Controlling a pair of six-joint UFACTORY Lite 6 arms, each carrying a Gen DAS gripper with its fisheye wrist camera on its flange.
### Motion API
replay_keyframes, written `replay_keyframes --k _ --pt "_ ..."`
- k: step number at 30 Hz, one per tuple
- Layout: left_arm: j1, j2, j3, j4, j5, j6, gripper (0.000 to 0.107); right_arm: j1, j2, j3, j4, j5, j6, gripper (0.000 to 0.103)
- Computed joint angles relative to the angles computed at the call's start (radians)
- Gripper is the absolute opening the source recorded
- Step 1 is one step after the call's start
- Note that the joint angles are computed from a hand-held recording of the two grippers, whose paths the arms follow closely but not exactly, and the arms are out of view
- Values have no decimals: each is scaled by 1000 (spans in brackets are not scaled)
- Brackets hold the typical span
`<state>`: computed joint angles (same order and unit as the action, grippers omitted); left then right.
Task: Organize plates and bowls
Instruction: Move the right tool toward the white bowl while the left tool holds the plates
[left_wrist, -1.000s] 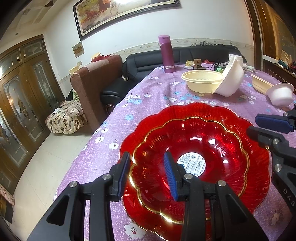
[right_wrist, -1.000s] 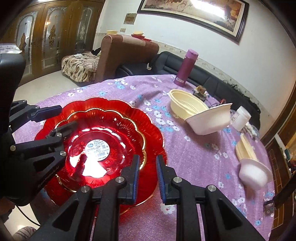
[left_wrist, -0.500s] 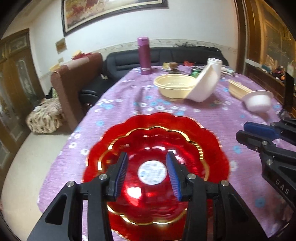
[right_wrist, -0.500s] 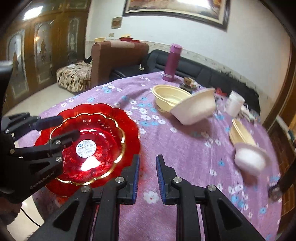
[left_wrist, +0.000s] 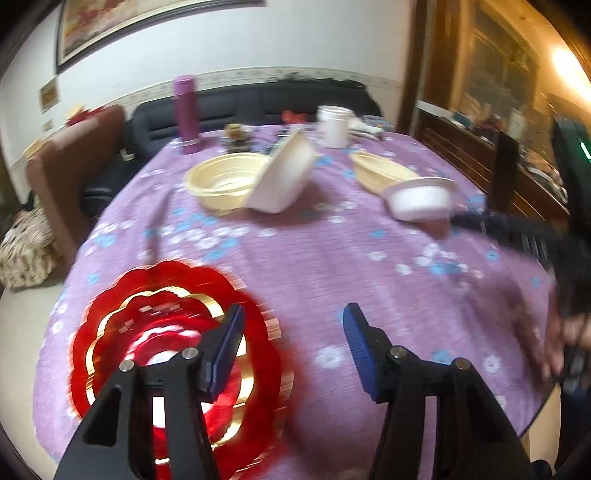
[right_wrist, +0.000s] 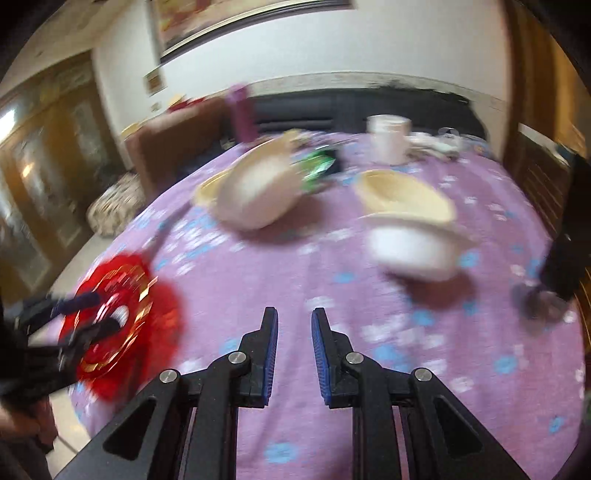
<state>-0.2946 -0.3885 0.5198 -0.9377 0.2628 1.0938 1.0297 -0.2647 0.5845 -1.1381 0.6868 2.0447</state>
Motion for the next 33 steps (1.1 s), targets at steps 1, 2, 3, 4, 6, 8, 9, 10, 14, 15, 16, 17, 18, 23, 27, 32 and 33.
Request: replay_keyframes --k 1,2,3,4,6,8,9,10,14,15,16,17,18,23,27,32,33 --pt "-40 11 7 32 -15 -46 55 -42 -60 -22 27 8 -54 20" --pt "-77 22 14 58 -30 -85 55 -98 -111 -33 58 22 -125 20" --pt "-116 30 17 85 -46 -123 55 -152 -153 -40 74 24 -174 20" --pt "-155 39 21 133 -63 -182 55 -211 -174 -38 82 3 -219 21" --pt "-219 61 29 236 -91 -301 55 -371 -172 -11 117 -57 -346 24" --pt "-250 76 37 303 -101 -377 55 -479 -143 15 120 -121 -402 24" --pt "-264 81 40 340 -104 -419 55 -548 -115 28 122 -179 -442 24" --pt "-274 87 43 363 -107 -444 56 -609 -88 38 137 -229 -479 24" --pt "-287 121 59 401 -117 -481 57 -751 40 44 203 -390 -588 24" --pt "-283 124 62 401 -113 -480 57 -744 36 9 215 -407 -590 24" --pt "-278 130 69 385 -108 -463 57 -710 17 -27 216 -394 -567 24" --pt "-274 137 74 343 -106 -422 57 -669 -29 -82 223 -393 -544 24" --pt "-274 153 85 315 -109 -399 58 -629 -91 -152 237 -421 -530 24" --pt "-282 280 204 136 -50 -256 59 -476 -387 -351 238 -304 -404 24" --pt "-322 389 319 164 -47 -331 58 -483 -513 -370 297 -178 -488 24" --pt "-331 586 532 226 -5 -469 58 -690 -513 -396 391 -324 -651 24" --pt "-337 621 576 263 -2 -518 58 -726 -507 -401 409 -357 -685 24"
